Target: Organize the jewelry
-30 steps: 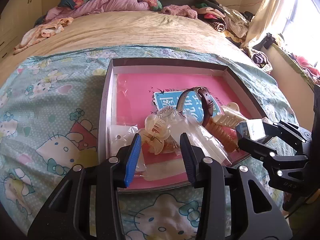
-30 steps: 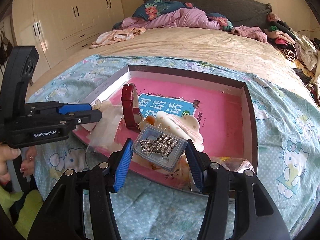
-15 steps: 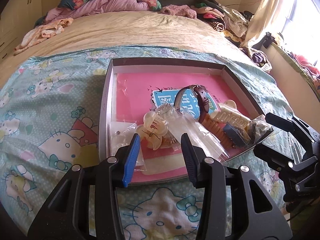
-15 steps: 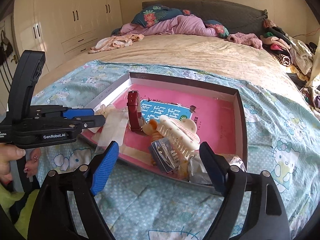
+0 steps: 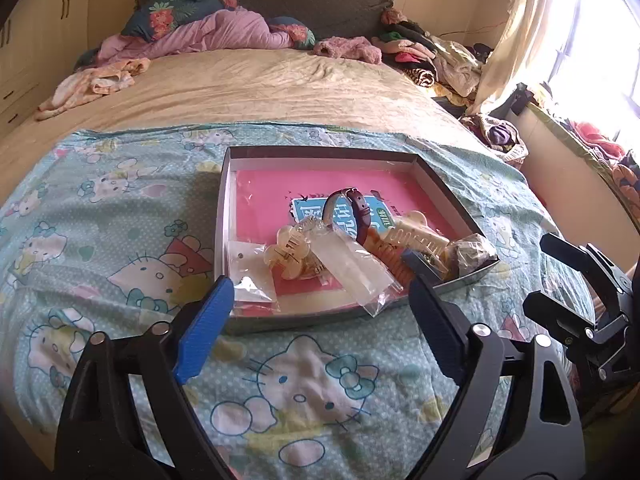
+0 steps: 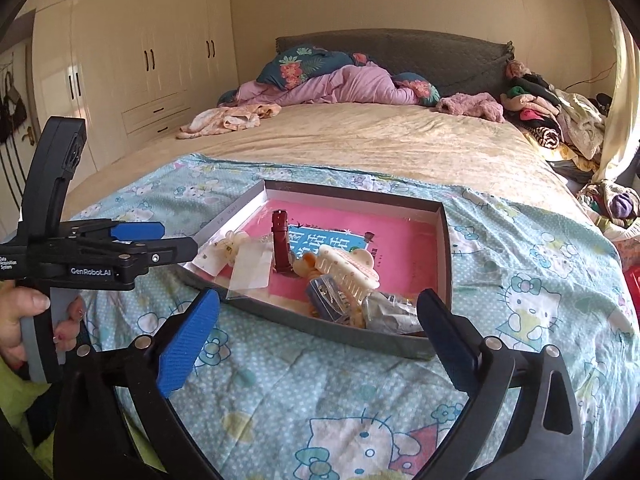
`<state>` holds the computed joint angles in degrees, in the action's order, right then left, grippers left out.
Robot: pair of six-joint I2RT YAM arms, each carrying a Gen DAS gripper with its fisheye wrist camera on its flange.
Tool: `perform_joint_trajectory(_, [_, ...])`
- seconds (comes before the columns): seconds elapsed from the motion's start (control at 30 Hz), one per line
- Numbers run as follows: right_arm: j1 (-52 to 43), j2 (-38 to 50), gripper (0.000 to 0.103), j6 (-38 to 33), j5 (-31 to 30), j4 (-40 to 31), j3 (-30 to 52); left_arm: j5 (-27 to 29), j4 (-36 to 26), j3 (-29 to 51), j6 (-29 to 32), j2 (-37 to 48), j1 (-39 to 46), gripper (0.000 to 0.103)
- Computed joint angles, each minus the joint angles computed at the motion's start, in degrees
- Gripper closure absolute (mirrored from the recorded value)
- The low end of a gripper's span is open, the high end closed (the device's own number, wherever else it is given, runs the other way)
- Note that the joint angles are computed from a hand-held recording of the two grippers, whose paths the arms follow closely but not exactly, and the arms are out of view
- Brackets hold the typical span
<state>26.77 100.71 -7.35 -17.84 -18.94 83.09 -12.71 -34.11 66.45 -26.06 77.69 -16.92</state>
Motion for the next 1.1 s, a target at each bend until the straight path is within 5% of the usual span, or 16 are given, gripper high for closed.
perform_joint_trajectory(0.1, [-0.1, -2.4, 0.005, 0.7, 0.3, 0.9, -2.8, -2.1, -1.0, -1.5, -1.2, -2.8, -2.0, 0.01])
perform_joint_trajectory(0.4, [1.5, -10.9, 0.005, 5.8, 2.5, 6.6, -15.6, -7.6, -3.3, -7.0, -6.7, -10.4, -8.6, 0.01])
perform_joint_trajectory(1.1, [3.6, -16.3, 0.005, 6.1, 3.2, 3.2, -20.6, -13.9, -5.1, -12.4, -14.3, -17.0, -17.4, 0.01])
